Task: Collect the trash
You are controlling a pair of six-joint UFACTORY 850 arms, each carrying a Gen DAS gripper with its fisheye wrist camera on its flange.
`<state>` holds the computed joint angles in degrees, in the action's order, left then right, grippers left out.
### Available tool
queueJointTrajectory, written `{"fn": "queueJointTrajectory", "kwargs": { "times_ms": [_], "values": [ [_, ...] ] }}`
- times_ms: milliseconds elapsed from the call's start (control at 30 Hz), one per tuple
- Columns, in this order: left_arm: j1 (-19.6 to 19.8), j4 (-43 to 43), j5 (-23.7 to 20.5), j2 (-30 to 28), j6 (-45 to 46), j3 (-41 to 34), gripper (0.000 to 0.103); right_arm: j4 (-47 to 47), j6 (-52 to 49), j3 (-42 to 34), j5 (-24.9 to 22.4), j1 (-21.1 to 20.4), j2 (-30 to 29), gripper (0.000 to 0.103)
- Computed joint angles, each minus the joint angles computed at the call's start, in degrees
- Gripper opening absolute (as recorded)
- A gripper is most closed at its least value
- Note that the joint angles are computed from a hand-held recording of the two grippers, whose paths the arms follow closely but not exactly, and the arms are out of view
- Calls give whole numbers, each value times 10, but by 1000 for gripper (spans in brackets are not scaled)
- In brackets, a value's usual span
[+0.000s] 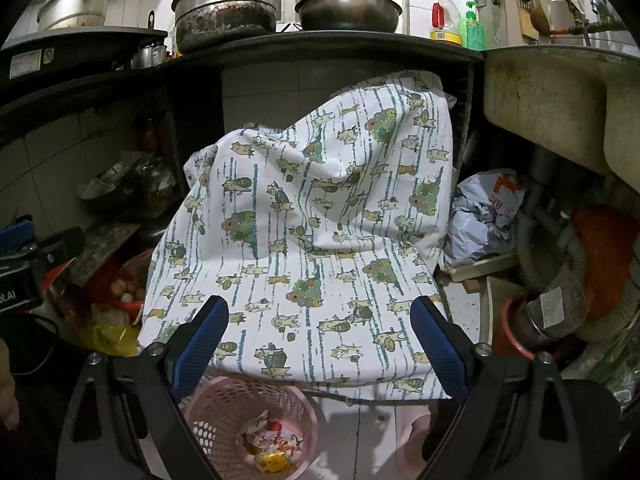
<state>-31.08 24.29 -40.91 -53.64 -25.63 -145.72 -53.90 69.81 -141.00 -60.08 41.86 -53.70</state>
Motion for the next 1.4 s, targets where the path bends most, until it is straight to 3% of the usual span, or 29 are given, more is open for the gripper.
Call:
{"fn": "queueJointTrajectory", "kwargs": {
  "times_ms": [1400],
  "values": [
    [4, -31, -14, -9, 12, -15, 103, 15, -16, -4, 5, -3, -4, 93]
  ]
}}
